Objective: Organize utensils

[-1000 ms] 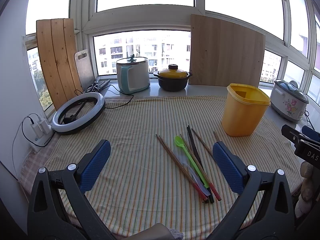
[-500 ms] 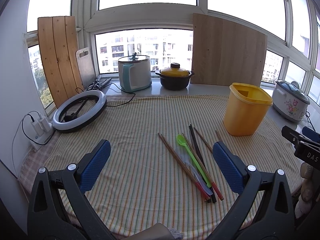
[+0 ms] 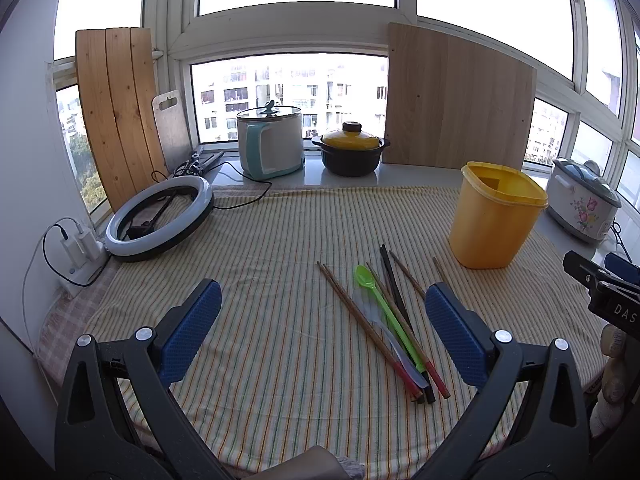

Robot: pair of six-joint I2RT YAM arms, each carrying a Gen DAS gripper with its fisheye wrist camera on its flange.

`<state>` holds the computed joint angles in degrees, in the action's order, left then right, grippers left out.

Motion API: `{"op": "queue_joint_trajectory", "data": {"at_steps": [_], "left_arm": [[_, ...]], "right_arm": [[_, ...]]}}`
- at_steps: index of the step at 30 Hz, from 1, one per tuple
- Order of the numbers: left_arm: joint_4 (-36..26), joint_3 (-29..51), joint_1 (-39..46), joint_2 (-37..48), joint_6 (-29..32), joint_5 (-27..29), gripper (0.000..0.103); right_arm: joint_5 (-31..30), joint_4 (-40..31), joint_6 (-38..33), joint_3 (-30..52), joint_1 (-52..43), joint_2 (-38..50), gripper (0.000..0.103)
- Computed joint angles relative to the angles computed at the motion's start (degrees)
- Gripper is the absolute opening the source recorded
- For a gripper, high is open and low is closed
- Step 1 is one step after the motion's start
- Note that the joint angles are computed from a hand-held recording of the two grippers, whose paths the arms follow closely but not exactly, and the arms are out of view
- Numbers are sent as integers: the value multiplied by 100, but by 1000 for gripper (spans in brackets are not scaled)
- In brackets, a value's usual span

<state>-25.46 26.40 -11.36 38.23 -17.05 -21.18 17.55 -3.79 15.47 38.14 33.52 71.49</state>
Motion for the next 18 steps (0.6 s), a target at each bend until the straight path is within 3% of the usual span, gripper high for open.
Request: {"op": "queue_joint_trajectory", "data": {"at_steps": [12, 18], "left_arm": [[79, -55, 51, 136, -17, 46, 103], [261, -184, 561, 268, 152, 498, 103]], "right_arm": [[26, -3, -9, 43, 12, 105, 100], [-79, 20, 28, 89, -150, 287, 102]]}}
